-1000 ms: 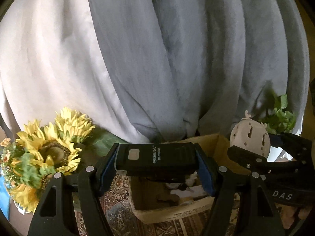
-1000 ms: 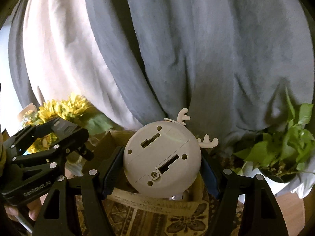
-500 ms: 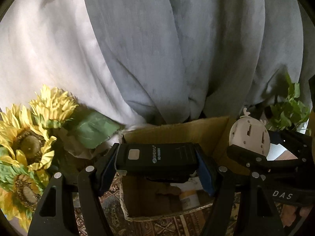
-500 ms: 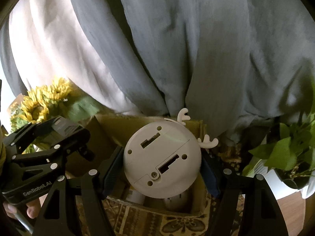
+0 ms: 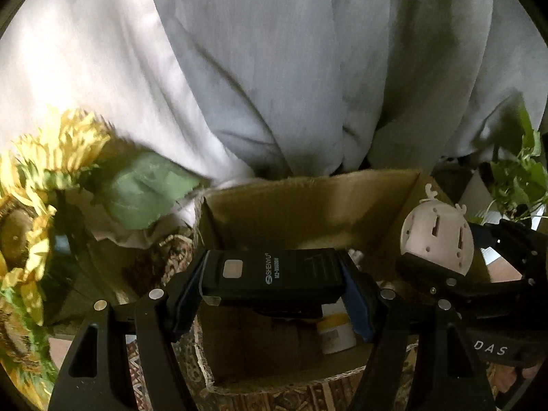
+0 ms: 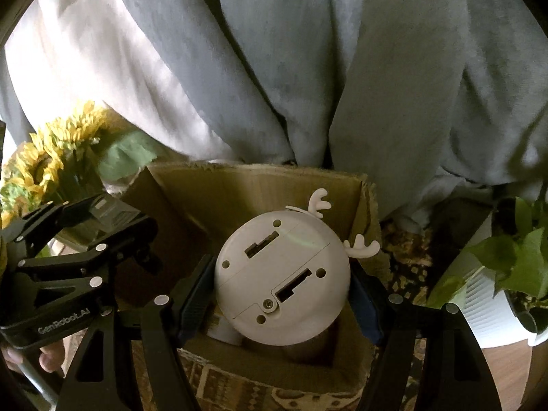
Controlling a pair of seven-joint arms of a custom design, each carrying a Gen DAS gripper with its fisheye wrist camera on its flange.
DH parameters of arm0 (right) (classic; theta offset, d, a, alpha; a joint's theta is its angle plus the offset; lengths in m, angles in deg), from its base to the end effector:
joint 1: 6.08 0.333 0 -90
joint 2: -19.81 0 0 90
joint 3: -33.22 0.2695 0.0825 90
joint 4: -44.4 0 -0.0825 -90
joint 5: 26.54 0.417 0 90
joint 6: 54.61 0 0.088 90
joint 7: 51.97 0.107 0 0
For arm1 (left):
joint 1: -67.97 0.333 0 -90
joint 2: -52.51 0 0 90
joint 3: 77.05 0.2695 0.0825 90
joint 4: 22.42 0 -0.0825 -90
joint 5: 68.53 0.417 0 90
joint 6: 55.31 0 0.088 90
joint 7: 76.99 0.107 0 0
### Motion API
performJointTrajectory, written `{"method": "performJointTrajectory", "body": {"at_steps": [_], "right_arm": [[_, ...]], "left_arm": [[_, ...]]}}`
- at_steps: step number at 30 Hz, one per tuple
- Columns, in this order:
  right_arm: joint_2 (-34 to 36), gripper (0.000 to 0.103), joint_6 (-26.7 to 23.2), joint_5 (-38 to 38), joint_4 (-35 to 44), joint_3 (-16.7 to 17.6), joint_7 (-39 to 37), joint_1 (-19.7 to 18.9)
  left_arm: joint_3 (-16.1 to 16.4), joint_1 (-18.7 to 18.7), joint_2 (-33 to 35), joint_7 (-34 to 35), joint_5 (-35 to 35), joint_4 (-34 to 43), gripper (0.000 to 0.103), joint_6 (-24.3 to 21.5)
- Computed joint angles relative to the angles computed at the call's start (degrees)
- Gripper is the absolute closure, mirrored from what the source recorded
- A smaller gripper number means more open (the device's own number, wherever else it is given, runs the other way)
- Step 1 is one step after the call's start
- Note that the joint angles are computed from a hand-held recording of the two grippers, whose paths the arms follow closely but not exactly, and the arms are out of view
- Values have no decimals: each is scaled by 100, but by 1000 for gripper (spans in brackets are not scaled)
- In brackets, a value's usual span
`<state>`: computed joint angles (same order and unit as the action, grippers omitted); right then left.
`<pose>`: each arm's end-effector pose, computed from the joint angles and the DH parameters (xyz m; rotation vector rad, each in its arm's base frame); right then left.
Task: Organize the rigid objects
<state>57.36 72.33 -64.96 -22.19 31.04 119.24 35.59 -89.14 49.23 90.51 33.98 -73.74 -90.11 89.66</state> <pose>0.6086 0.4857 0.4176 -1.3850 2.1134 -0.6676 0.7021 -0.3612 0.4416 -1.0634 2.4695 -0.9158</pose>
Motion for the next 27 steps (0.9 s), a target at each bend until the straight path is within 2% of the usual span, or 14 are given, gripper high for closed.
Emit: {"method": "performJointTrajectory", "body": {"at_steps": [6,13,15,17,22,27], "right_arm": [[210,30,-159,160,265,33,-307,-34],[277,27,-303,321,418,11,-525,1],[233,26,-370,279,397,-18,-476,51],[174,26,-606,129,391,-85,-340,187],[-197,26,-950,-258,24,-81,271,416],[-592,21,-1401,-728,-320,53,884,679]], "left_arm": [[84,-83,265,-174,125,425,31,-485],[119,-89,23,-344,237,86,28,-295],[132,-70,-243,-405,257,-285,25,-91],[156,-58,-550,-495,298,-732,13,225],[94,85,-1501,-524,243,-2028,9,1008],[74,248,-2562,-546,169,-3451,1,1942]]}}
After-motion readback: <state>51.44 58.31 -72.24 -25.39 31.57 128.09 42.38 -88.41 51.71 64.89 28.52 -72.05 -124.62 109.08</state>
